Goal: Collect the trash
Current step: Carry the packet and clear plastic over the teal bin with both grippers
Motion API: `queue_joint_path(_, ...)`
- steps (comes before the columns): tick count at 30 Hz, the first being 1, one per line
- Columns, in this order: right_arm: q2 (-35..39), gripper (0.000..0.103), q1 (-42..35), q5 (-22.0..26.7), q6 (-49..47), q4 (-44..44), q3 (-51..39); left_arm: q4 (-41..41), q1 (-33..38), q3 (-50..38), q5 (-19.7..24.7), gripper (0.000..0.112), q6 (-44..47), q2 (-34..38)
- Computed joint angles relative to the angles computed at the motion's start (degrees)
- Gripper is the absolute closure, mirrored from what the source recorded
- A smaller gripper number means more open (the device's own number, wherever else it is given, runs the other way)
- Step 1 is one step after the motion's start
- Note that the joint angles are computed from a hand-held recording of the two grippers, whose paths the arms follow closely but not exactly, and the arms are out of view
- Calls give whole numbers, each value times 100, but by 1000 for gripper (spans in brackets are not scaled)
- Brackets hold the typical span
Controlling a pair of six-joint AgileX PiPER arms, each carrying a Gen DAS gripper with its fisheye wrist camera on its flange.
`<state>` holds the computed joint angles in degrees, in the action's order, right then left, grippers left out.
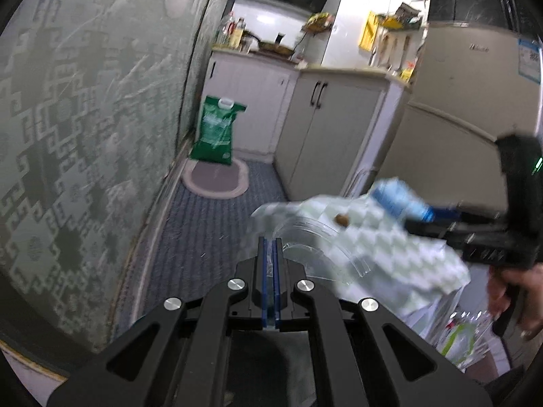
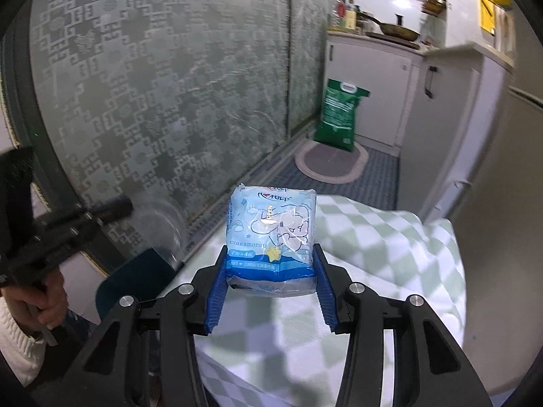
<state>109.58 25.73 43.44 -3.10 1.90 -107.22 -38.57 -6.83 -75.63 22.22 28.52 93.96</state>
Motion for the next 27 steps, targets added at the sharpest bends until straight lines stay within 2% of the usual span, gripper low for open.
queue_joint_path(10, 523, 56, 513, 465, -89, 132, -1080, 1454, 298, 333, 448, 109, -570, 19)
queue_joint_path(18, 982, 56, 743, 931, -160, 209, -1867, 2016, 433, 510, 796, 109, -481, 137)
queue_joint_path(25, 1724, 56, 948, 1780, -214, 235, -3083, 2057, 563, 516, 1197, 108, -165, 311)
queue_joint_path(27, 2075, 56, 1021, 2180, -192, 204, -3689, 2054, 601, 503, 1267, 108, -101, 356)
